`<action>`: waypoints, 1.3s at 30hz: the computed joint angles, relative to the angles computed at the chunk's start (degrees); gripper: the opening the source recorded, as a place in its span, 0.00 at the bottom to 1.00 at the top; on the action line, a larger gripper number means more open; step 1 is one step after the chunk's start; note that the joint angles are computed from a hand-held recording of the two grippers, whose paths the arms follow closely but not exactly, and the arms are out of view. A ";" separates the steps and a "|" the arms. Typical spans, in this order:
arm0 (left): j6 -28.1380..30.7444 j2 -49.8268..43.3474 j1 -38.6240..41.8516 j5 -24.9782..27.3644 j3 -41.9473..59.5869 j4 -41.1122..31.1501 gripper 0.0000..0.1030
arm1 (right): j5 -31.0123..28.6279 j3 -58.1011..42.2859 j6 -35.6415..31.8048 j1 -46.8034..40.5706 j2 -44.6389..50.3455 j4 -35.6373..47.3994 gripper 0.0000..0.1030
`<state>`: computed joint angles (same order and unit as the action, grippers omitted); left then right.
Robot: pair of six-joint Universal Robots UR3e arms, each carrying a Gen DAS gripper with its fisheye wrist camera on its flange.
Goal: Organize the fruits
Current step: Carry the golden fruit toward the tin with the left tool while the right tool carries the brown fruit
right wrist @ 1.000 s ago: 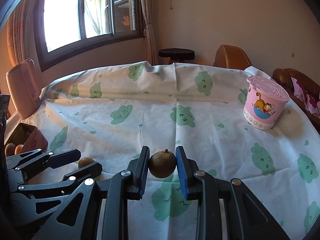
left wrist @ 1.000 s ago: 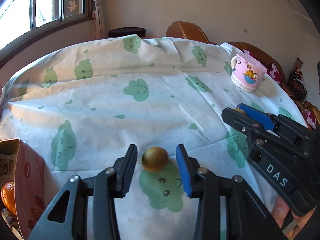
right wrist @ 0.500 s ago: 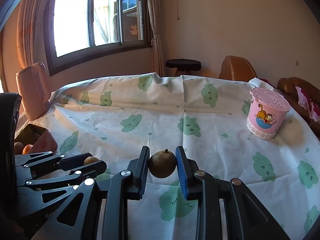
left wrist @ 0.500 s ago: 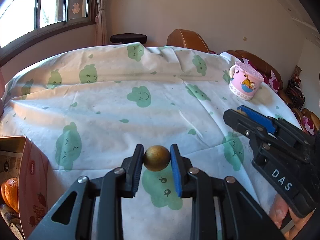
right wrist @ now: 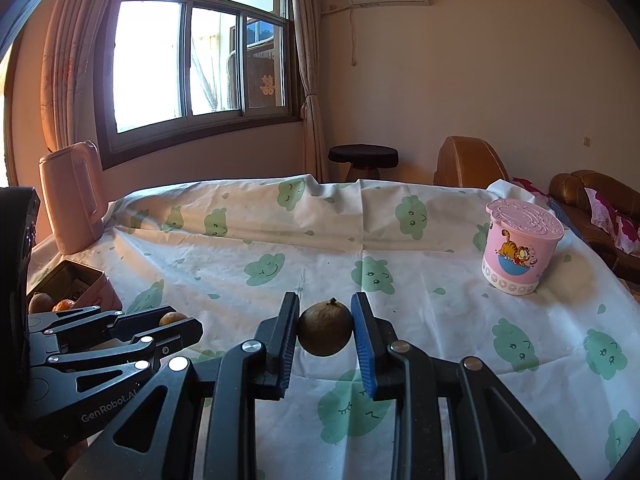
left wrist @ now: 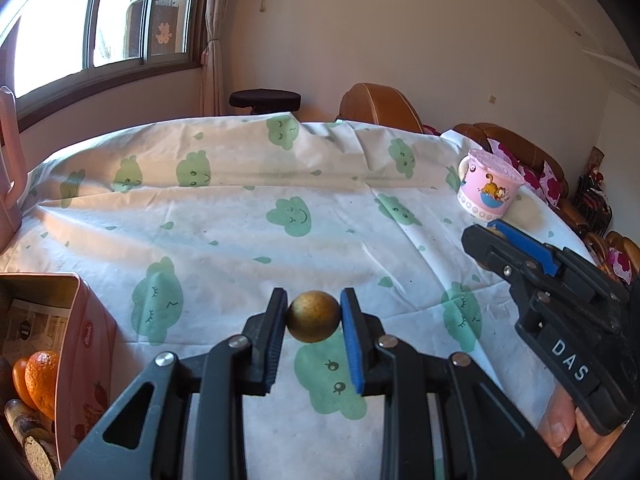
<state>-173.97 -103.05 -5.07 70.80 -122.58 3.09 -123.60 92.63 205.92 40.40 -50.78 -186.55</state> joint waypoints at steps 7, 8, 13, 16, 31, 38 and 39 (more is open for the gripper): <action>-0.76 0.75 0.35 0.12 -2.03 3.44 0.28 | -1.97 0.42 -0.52 1.09 0.36 -2.56 0.28; -0.89 0.77 0.33 0.25 -2.25 4.01 0.28 | -2.18 0.43 -0.74 1.22 0.43 -2.92 0.28; -1.09 1.25 0.42 0.45 -3.80 6.90 0.28 | -3.48 0.25 -1.52 2.07 0.92 -4.42 0.28; -1.21 1.58 0.47 0.55 -4.77 8.57 0.28 | -3.93 0.58 -1.85 2.37 1.06 -5.69 0.28; -2.53 2.26 1.06 0.85 -7.40 13.45 0.28 | -5.20 2.45 -3.19 3.42 1.40 -11.44 0.28; -2.41 2.39 -0.15 3.01 -8.69 17.03 0.28 | -6.46 2.15 -4.11 4.32 1.99 -12.97 0.28; -2.35 2.33 -0.49 3.53 -8.92 17.84 0.28 | -6.72 2.03 -4.32 4.49 2.13 -13.20 0.28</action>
<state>-176.32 -100.72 -5.56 74.34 -131.49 20.93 -130.32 94.67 201.60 44.89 -48.65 -199.75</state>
